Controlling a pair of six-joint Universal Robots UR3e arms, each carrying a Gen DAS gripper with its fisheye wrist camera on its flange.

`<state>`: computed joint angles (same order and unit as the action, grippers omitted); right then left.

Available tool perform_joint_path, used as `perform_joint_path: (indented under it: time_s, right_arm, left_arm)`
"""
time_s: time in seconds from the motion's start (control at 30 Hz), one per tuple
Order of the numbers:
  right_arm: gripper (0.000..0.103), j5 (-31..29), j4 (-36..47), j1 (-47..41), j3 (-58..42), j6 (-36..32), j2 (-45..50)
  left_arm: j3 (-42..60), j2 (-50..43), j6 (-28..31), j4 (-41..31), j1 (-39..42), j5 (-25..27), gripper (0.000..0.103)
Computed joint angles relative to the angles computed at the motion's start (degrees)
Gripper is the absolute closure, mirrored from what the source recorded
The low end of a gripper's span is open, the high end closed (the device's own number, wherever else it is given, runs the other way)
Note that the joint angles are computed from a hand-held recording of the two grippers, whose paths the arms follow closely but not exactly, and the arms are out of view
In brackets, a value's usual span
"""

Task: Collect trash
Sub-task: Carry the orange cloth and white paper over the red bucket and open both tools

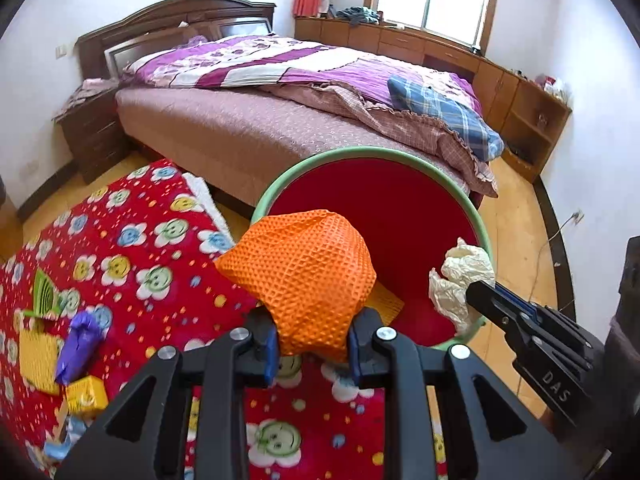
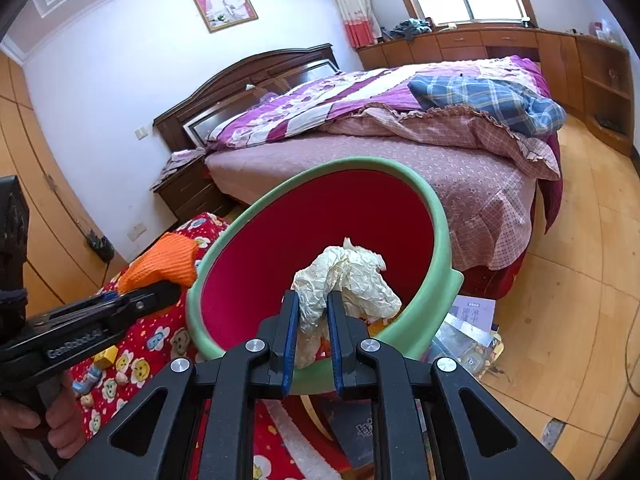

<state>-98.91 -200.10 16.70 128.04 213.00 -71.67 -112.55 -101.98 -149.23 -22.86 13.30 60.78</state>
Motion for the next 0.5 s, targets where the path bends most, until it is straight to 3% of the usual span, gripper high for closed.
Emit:
perform_joint_path:
  time_s: [0.07, 0.27, 0.5]
  right_arm:
    - [0.086, 1.0, -1.0, -0.8, 0.7, 0.1, 0.3]
    - [0.084, 3.0, -3.1, -2.1, 1.6, -0.4, 1.0]
    - [0.075, 5.8, -5.1, -4.1, 3.6, 1.2, 1.5]
  left_arm:
    - [1.5, -1.4, -0.1, -0.5, -1.0, 0.5, 0.077]
    - [1.9, -3.0, -1.6, 1.5, -2.1, 1.5, 0.051]
    - [0.9, -2.2, -2.2, 2.2, -1.1, 0.9, 0.049]
